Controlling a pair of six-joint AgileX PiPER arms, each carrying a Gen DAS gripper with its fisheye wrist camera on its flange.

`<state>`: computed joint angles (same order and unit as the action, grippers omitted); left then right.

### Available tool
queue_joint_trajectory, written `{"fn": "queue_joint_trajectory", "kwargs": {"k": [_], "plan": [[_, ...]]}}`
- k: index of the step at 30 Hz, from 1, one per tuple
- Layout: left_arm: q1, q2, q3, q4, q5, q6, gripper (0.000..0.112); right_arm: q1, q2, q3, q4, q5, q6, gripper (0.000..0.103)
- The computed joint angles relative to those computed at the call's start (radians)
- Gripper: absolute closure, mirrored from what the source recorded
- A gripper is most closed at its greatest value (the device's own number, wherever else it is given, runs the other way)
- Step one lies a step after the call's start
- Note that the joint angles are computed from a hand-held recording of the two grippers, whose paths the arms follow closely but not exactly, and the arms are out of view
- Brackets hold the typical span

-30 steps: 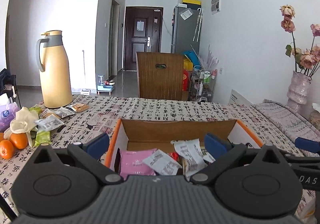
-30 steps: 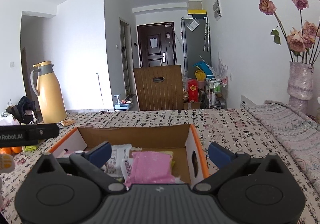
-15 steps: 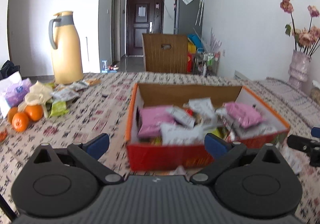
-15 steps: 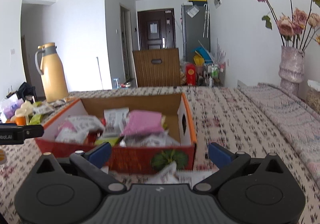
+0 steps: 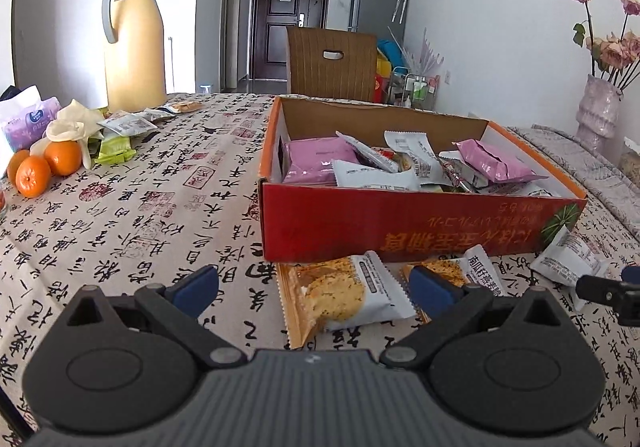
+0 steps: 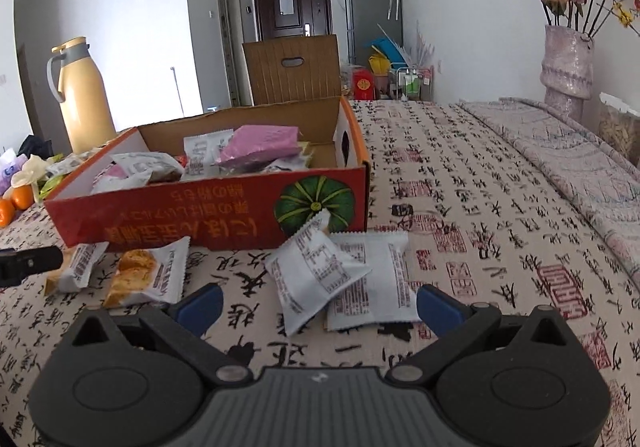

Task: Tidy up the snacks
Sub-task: 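Withdraw both tools from the box back over the snack pile, then grasp a white wafer packet on the table with the right tool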

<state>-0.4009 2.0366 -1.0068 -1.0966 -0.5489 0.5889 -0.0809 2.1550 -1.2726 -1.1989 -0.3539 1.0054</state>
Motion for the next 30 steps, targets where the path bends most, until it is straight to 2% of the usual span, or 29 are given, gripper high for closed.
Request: {"fn": "queue_joint_trajectory", "kwargs": {"k": [3,8,10,12,13,16,19,26,30], "plan": [[0.006,0.001,-0.004,0.006,0.007,-0.010,0.009,0.023,0.006,-0.022,0.058,0.021,-0.102,0.003],[0.003,0.008,-0.011,-0.010,0.005,0.006,0.009,0.088,0.046,-0.087,0.246,0.116,-0.409,0.025],[0.003,0.009,-0.015,-0.023,0.007,0.017,0.009,0.105,0.067,-0.117,0.259,0.149,-0.461,0.037],[0.004,0.013,-0.022,-0.035,0.012,0.031,0.009,0.115,0.087,-0.142,0.193,0.174,-0.419,0.040],[0.004,0.014,-0.025,-0.041,0.013,0.040,0.009,0.118,0.095,-0.148,0.194,0.180,-0.427,0.047],[0.003,0.018,-0.033,-0.065,0.018,0.065,0.009,0.120,0.093,-0.131,0.324,0.158,-0.568,0.057],[0.004,0.022,-0.047,-0.105,0.024,0.105,0.009,0.111,0.082,-0.103,0.391,0.119,-0.623,0.064],[0.006,0.019,-0.081,-0.234,0.045,0.236,0.009,0.063,0.048,-0.059,0.303,0.009,-0.477,0.065],[0.003,0.029,-0.137,-0.401,0.046,0.407,0.009,0.042,0.046,-0.046,0.279,-0.047,-0.426,0.065]]}}
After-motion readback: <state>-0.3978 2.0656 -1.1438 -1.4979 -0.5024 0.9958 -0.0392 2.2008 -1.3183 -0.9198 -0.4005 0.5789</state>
